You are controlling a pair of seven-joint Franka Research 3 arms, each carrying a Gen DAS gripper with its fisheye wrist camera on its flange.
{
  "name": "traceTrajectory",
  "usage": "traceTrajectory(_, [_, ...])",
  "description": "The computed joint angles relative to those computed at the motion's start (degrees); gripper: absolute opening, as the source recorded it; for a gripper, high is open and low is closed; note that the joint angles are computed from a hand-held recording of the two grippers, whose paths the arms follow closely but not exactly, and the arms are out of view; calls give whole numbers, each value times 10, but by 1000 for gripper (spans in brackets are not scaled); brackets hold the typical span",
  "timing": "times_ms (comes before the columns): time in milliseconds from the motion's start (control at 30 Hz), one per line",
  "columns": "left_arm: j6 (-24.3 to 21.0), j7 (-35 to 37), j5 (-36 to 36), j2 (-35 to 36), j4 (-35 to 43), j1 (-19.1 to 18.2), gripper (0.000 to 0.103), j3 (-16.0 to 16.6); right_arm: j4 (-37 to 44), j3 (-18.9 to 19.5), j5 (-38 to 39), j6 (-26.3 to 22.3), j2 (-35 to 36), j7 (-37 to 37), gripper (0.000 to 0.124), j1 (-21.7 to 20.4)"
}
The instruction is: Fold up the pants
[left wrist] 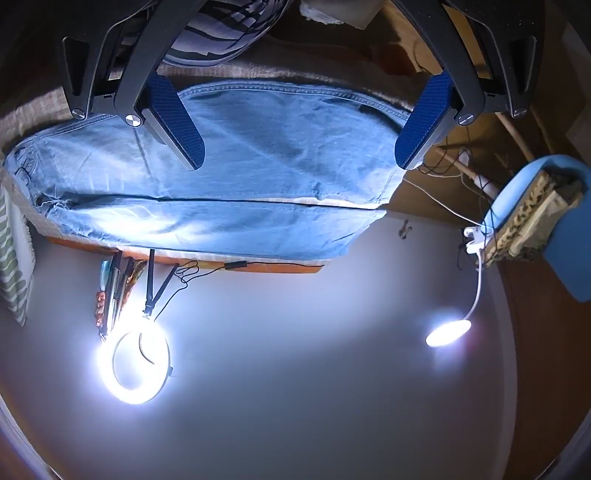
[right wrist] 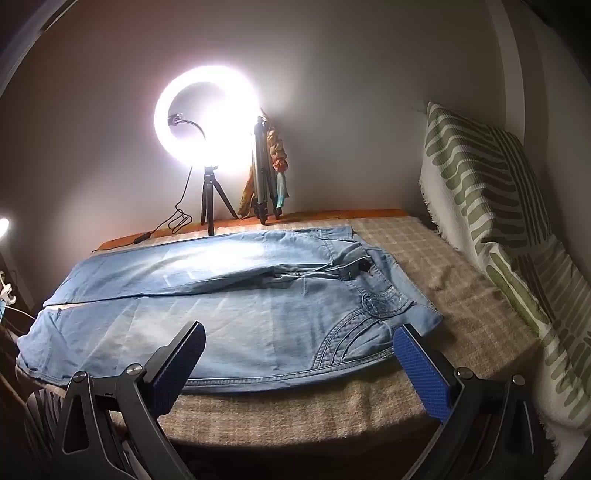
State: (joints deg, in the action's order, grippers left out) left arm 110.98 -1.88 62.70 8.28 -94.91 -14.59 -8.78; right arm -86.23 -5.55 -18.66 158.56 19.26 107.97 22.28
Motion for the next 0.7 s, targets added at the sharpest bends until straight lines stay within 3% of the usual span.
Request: traceTrajectory(700, [0, 15, 9, 9, 19, -4, 103, 3, 2, 0, -1, 1, -2, 9, 103, 1])
